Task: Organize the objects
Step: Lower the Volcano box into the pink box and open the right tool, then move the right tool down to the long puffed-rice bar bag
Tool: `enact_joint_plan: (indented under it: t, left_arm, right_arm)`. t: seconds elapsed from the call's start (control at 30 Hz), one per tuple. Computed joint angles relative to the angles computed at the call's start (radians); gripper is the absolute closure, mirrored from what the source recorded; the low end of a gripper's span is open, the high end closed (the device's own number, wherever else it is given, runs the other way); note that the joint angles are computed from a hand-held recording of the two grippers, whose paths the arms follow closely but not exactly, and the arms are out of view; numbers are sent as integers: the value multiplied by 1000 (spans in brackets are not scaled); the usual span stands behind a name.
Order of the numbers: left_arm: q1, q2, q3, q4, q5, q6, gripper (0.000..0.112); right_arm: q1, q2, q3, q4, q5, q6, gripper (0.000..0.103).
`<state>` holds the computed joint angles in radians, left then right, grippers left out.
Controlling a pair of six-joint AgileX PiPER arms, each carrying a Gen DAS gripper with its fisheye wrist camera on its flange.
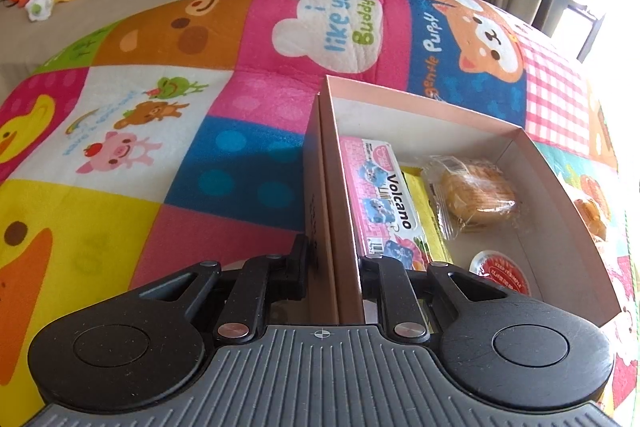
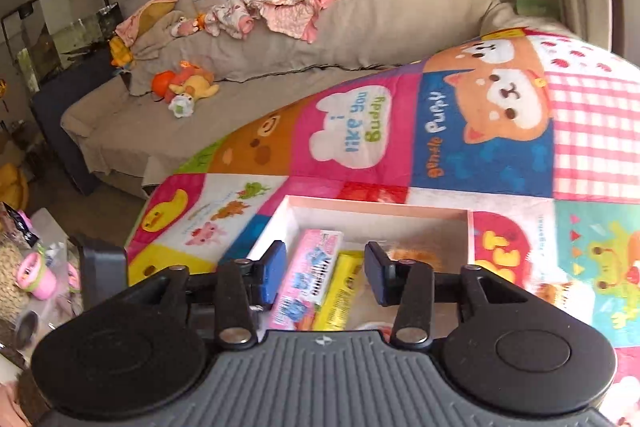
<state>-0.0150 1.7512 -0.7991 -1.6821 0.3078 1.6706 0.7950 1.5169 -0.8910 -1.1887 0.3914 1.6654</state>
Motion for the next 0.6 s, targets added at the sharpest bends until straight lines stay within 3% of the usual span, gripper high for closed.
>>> enact_joint_plan:
  t: [0.07, 0.17, 0.33, 0.43, 0.6]
  left_arm:
    - [0, 1, -1, 0, -1, 0, 94]
    - [-3, -2, 0, 2, -8, -1, 94]
    - [-23, -9, 3, 0, -38, -4, 95]
    - [-39, -14, 4, -6, -62, -8, 95]
    - [-55, -21, 7, 11, -85, -22, 95]
  right_arm:
    - [58, -59, 90, -89, 117, 93, 44]
    - [163, -157, 229, -75, 307, 127, 37]
    - [257, -288, 389, 81, 424, 129, 29]
    - [278, -341, 468, 138, 391, 169, 19]
    - [245, -290, 550, 85, 186, 322, 17]
